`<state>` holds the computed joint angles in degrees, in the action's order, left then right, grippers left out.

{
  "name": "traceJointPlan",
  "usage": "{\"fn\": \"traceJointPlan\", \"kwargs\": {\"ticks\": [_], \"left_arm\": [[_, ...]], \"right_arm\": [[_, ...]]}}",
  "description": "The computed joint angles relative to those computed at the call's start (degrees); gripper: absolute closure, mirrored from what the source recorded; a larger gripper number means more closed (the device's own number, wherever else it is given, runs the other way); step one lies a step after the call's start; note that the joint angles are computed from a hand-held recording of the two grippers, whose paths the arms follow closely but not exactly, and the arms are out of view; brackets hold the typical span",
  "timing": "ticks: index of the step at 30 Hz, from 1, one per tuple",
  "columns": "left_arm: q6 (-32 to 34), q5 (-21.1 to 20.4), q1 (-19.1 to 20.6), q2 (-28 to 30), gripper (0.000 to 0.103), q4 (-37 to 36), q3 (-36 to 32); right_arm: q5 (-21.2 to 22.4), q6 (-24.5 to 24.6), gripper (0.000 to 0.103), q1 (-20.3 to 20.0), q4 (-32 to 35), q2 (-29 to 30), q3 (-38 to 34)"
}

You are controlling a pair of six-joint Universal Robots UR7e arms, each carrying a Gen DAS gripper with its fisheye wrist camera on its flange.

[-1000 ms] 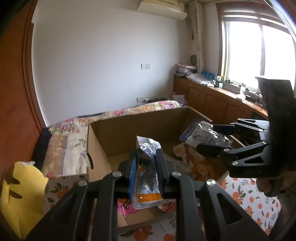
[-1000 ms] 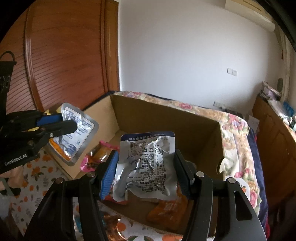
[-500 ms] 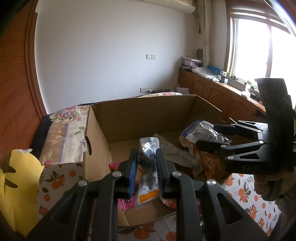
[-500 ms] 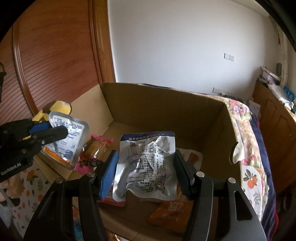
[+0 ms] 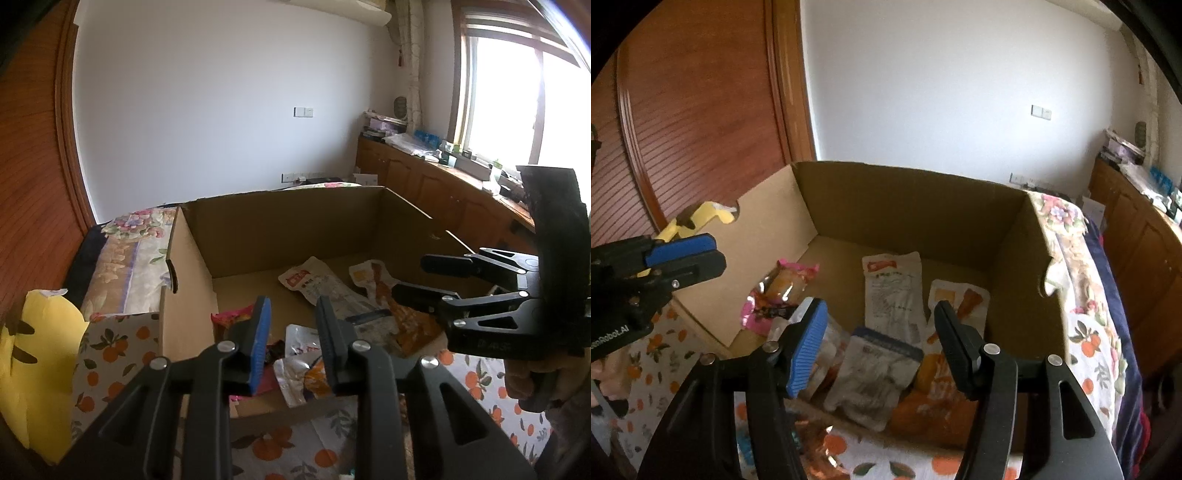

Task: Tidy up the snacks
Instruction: 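Withdraw both open tools from the box back to the remaining snacks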

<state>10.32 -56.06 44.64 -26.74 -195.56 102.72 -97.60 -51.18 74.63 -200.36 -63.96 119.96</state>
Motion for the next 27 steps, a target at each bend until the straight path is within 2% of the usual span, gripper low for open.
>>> {"fn": "traceJointPlan", "kwargs": {"ticks": [13,21,27], "left_arm": [[-3.3,0.5,-4.5,-3.5,0.071,-4.7,9.3],[-7.0,0.7,-6.2,-4.2,0.071,-6.6,14.0],[-9.6,0.1,-6.7,-4.0,0.071,-7.6,17.1]], "right_arm": [[6.8,-0.7,0.039,-2.4,-7.0,-10.2,15.0],[8.3,-0.8,0.036,-6.0,-10.5,-10.3,21.0],[7.7,0.2,0.036,-8.0,-12.6,-7.6,22.7]]}}
